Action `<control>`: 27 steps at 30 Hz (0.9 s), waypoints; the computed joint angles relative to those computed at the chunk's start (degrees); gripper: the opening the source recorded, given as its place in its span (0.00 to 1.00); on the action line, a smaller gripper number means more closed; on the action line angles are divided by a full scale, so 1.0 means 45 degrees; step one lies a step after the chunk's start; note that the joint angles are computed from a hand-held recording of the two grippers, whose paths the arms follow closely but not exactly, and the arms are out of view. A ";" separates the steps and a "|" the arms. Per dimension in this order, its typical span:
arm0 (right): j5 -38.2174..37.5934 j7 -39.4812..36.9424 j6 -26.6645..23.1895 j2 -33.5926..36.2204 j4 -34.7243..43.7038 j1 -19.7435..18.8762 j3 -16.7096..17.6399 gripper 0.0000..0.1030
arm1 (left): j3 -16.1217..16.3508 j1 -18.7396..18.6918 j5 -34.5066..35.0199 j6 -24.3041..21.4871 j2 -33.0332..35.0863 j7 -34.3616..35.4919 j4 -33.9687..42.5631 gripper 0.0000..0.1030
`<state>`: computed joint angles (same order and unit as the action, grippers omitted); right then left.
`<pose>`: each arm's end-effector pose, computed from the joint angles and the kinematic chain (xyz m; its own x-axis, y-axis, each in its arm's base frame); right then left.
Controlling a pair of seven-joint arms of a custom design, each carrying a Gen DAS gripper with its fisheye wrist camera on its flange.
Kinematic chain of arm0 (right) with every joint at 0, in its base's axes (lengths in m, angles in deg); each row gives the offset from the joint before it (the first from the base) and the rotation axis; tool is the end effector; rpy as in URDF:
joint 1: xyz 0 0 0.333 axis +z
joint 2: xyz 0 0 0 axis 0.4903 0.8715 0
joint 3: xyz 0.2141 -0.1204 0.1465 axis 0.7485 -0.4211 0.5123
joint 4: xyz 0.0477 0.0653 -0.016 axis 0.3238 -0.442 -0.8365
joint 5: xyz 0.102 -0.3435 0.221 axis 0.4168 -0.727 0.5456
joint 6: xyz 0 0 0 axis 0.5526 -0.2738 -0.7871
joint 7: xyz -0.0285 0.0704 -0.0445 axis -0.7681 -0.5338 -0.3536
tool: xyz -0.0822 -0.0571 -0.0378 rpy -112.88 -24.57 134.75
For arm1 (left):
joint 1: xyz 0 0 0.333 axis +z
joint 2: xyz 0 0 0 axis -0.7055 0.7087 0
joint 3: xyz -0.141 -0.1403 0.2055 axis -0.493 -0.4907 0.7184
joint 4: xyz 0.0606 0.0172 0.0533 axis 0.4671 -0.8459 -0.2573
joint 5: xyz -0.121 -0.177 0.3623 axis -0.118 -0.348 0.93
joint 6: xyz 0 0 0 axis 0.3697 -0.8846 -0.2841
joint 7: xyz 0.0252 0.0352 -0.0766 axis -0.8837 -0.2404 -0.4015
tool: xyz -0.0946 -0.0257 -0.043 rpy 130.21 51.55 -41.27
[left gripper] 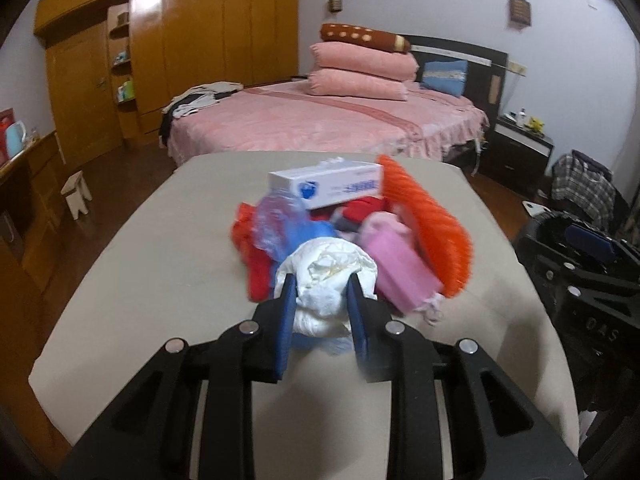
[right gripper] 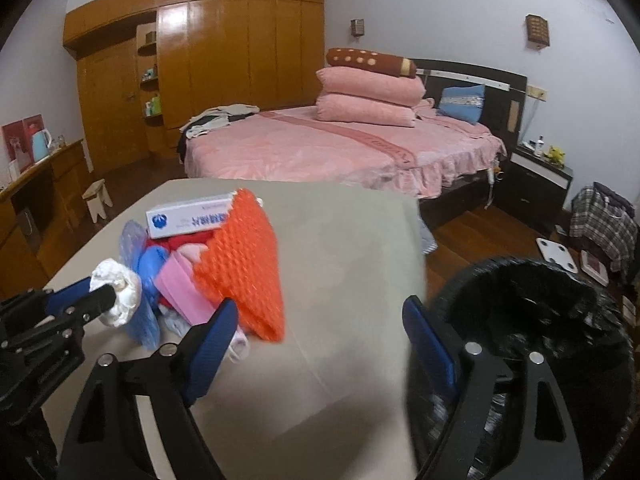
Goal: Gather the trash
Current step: 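Carry tissue and scrubber over the black bin and open both grippers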
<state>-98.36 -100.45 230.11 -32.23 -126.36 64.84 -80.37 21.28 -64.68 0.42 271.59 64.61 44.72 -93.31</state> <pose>0.5773 0.3838 0.2858 -0.1825 -0.9824 -0.0402 -0.5395 0.1342 -0.8312 0.6081 -0.2122 0.3118 -0.3130 -0.9497 0.0119 -0.5857 0.1831 -0.7896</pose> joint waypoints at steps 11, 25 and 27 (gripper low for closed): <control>0.2217 -0.3052 0.1129 0.2323 0.2987 0.0311 -0.0497 0.71 | 0.1094 -0.0427 -0.0417 -0.0141 0.0115 0.0055 0.0539 0.24; 0.2657 -0.2278 0.3396 0.1354 0.1489 0.1411 -0.2457 0.13 | 0.0631 -0.0180 -0.0106 -0.0060 -0.0245 0.0010 0.0265 0.24; 0.1828 -0.1413 0.3245 0.0775 0.0940 0.1438 -0.2541 0.13 | 0.0276 0.0074 0.0021 0.0025 -0.0347 0.0044 0.0178 0.24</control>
<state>-90.14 -106.81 244.72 -28.74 -122.13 71.32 -91.80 22.52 -64.34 0.52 271.70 63.05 44.92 -92.51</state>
